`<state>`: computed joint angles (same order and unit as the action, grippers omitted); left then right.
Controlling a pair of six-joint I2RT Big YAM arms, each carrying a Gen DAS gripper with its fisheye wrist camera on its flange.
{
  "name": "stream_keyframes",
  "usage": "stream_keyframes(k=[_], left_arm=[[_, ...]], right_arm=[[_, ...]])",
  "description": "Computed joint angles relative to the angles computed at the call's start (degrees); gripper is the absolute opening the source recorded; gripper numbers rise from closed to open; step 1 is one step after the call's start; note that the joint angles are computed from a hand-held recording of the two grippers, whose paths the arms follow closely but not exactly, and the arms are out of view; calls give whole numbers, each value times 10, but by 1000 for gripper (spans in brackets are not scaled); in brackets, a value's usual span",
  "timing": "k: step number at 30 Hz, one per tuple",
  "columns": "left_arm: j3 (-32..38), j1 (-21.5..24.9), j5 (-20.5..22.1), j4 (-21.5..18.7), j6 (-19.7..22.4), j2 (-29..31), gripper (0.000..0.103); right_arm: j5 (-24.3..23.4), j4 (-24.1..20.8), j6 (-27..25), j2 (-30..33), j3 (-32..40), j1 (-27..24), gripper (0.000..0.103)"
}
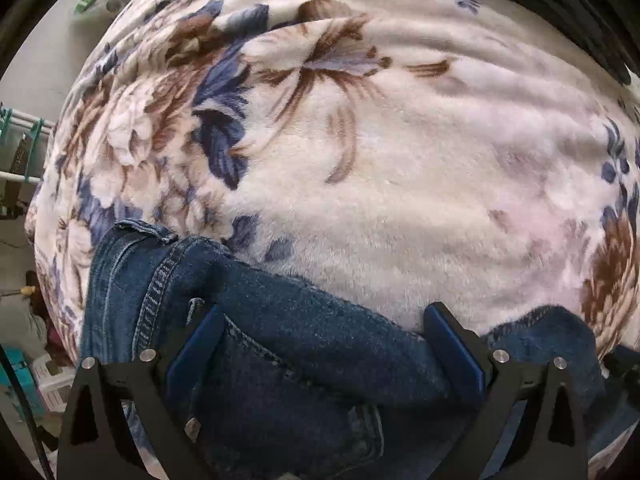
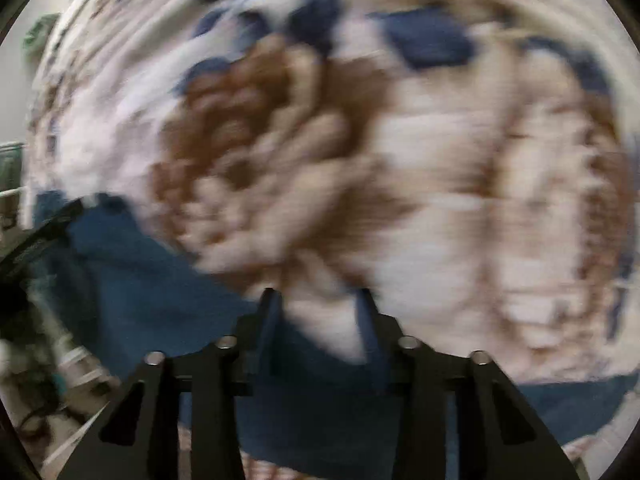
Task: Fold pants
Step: 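Open both grippers and release the jeans on the bed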
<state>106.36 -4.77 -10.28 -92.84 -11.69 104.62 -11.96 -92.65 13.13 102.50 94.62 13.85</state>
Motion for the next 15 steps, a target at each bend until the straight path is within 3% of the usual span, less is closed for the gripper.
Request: stream_keyframes(k=[2, 5, 7, 9, 11, 15], left_arm=[[-1, -4, 10, -5, -15, -14, 103], [12, -12, 30, -19, -35, -29, 103], [13, -25, 38, -19, -44, -43, 103], [-2, -46, 57, -11, -46, -64, 103], [-12, -79, 66, -5, -48, -75, 103], [-22, -159, 85, -12, -60, -76, 103]], right_arm=[[2, 16, 32, -30, -21, -19, 39], [-48, 62, 83, -98, -75, -56, 46], [-78, 103, 116, -166, -134, -97, 64], [-99, 159, 179, -248, -207, -143, 69], [-107, 203, 235, -339, -282, -211, 71], [-79, 198, 267, -467, -381, -406, 71]])
